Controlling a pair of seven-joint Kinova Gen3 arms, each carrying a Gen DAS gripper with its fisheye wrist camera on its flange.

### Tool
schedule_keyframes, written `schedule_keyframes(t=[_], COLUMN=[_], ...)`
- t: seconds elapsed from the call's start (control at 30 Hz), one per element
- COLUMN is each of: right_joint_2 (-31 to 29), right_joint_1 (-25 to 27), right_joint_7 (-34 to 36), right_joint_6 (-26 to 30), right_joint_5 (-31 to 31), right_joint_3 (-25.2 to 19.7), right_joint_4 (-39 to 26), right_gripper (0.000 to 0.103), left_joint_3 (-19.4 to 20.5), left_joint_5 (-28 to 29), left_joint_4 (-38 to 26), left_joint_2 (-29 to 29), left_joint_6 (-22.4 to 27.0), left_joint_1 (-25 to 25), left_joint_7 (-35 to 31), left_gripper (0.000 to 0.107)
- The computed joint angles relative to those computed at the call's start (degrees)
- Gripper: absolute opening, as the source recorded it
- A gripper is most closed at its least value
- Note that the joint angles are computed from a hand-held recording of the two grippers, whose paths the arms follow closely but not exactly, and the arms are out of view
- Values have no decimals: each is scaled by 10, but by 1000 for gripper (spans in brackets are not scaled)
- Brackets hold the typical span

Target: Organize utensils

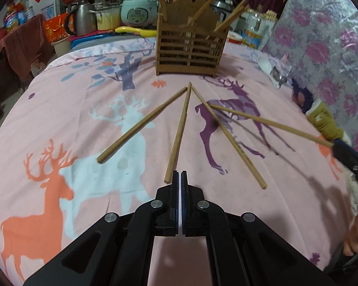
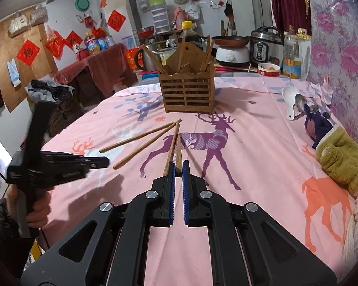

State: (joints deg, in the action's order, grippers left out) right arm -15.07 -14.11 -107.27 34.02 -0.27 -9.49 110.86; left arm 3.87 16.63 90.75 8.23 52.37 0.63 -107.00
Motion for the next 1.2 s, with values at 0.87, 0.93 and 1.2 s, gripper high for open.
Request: schedule_keyframes(t=[0.87,0.93,1.2], right_joint_2=[-4,-3,-7], right_joint_1=[0,-2,1], right_joint_7=[10,15,21], right_joint_6=[-9,-9,-15], right_joint_5=[-8,-14,-22], right_joint_3=[8,13,15], right_joint_4=[-8,-9,-5], right_gripper=[7,7,7], left_joint_3=[0,9,14], left_joint_5=[-52,-52,-66], left_joint_4=[-57,-71,-47], left_joint_2=[25,56,46], left_joint_6=[-3,14,15], left_joint_1=[38,26,26], left_joint_7=[21,21,6], left_gripper=[57,47,5])
